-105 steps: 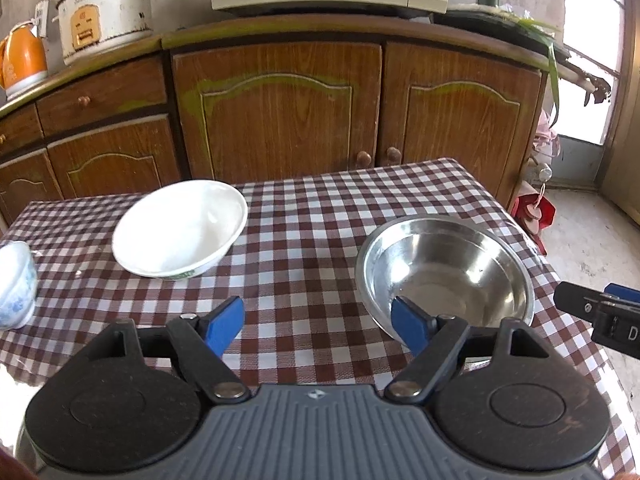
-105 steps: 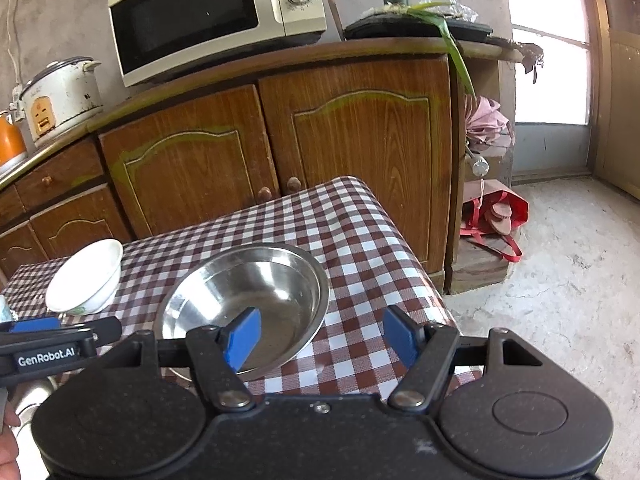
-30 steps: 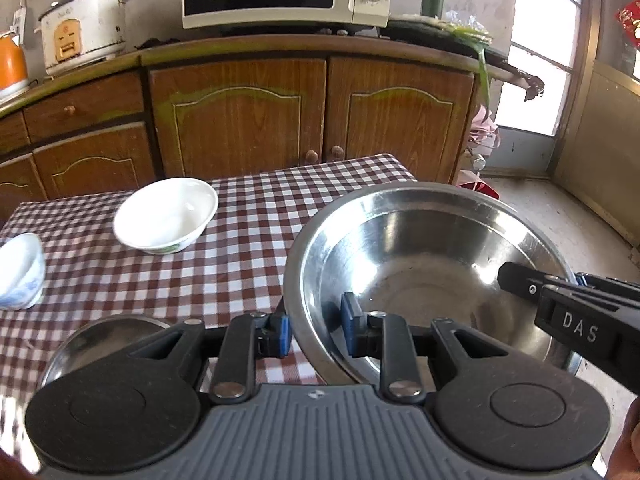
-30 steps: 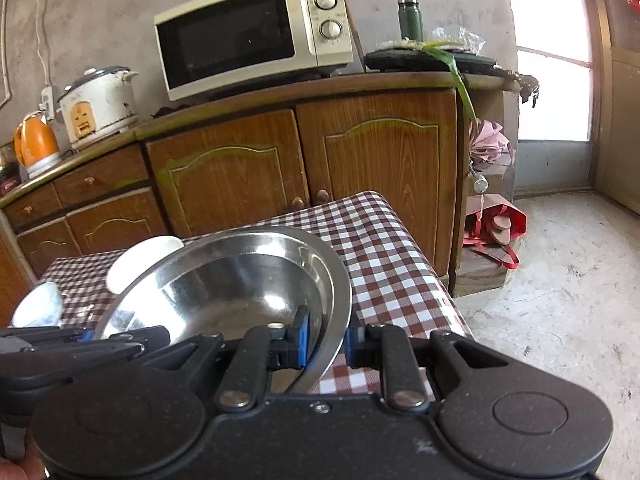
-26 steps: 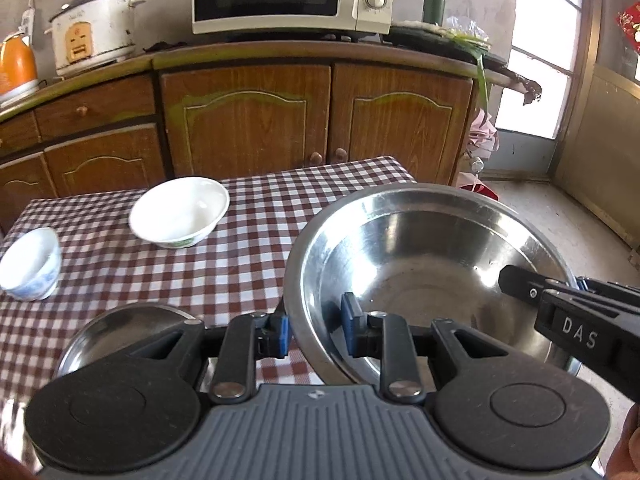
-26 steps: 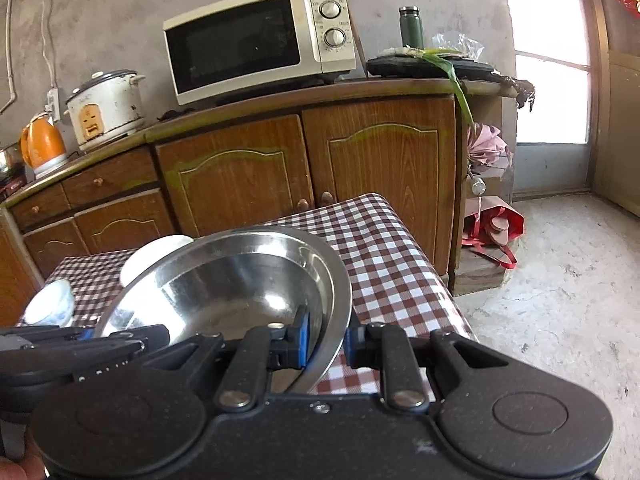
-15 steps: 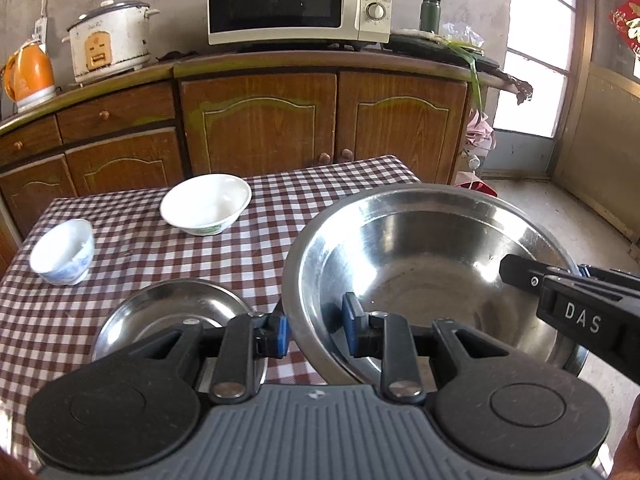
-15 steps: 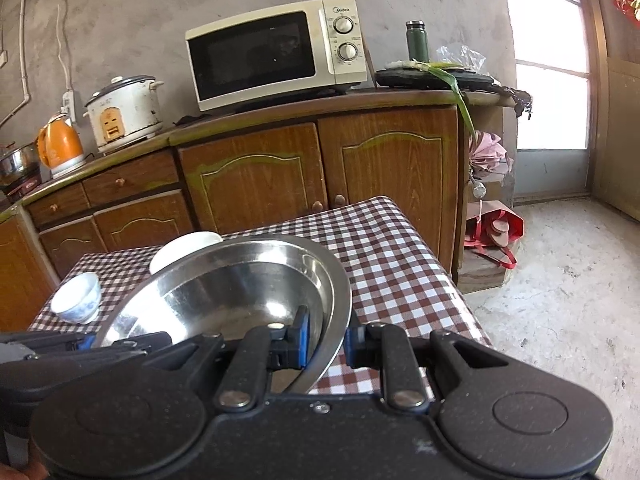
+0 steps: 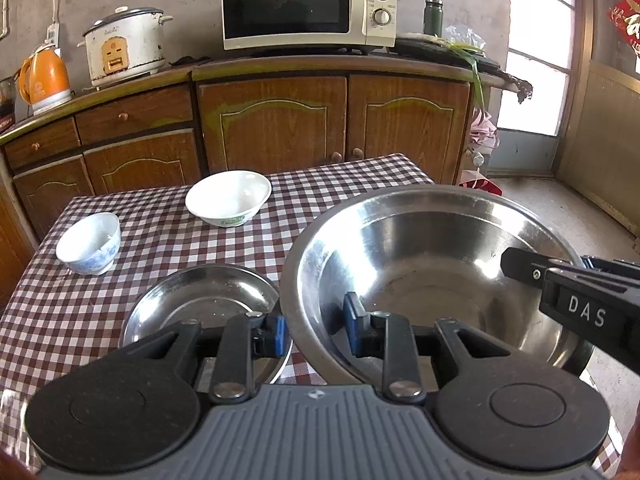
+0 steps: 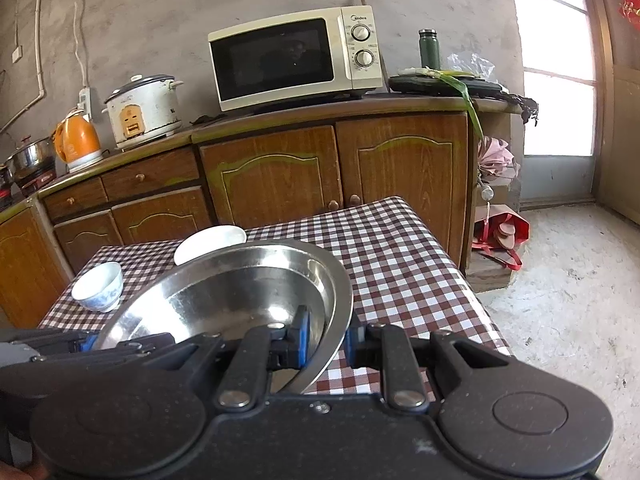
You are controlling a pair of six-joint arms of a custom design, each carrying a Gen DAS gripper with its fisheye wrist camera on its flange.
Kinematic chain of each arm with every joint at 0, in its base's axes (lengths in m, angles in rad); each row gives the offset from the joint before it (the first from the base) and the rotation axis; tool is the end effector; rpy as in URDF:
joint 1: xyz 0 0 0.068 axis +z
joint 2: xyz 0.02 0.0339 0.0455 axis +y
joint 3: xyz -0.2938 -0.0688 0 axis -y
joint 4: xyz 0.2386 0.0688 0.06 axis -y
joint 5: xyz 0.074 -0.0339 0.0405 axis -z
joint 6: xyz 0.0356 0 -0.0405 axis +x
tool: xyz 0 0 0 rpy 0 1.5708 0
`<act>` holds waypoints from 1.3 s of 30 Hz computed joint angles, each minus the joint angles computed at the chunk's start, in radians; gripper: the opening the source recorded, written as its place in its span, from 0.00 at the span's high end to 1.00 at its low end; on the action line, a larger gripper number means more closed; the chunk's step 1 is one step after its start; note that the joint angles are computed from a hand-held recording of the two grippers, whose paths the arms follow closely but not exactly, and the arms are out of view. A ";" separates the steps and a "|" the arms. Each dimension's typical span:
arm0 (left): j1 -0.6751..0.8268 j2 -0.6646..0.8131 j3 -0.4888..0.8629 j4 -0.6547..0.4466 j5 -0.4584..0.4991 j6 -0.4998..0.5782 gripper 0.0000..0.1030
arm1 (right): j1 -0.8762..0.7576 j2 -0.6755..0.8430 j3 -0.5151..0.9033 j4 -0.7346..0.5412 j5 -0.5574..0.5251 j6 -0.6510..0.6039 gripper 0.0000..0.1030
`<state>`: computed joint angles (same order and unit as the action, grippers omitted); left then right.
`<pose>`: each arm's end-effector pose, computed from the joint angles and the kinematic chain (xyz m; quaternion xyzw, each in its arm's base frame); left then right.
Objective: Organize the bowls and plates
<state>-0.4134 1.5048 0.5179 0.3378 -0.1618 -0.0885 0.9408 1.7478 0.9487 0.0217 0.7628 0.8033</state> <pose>0.2488 -0.1029 0.1747 0.1089 0.8868 -0.0400 0.4473 0.2274 0.2701 0.2036 0.0847 0.8639 0.0537 0.4935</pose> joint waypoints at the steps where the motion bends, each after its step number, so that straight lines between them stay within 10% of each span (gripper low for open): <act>1: 0.004 -0.002 -0.005 0.002 0.004 0.000 0.72 | 0.002 0.000 0.003 -0.003 0.001 0.000 0.78; 39: 0.104 -0.129 -0.125 -0.018 0.040 0.016 0.71 | 0.094 0.078 0.087 -0.029 0.004 0.015 0.78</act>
<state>-0.3098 1.3756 0.3928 0.3201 -0.1221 -0.0725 1.0344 1.8260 1.0360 -0.0077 0.7671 0.8179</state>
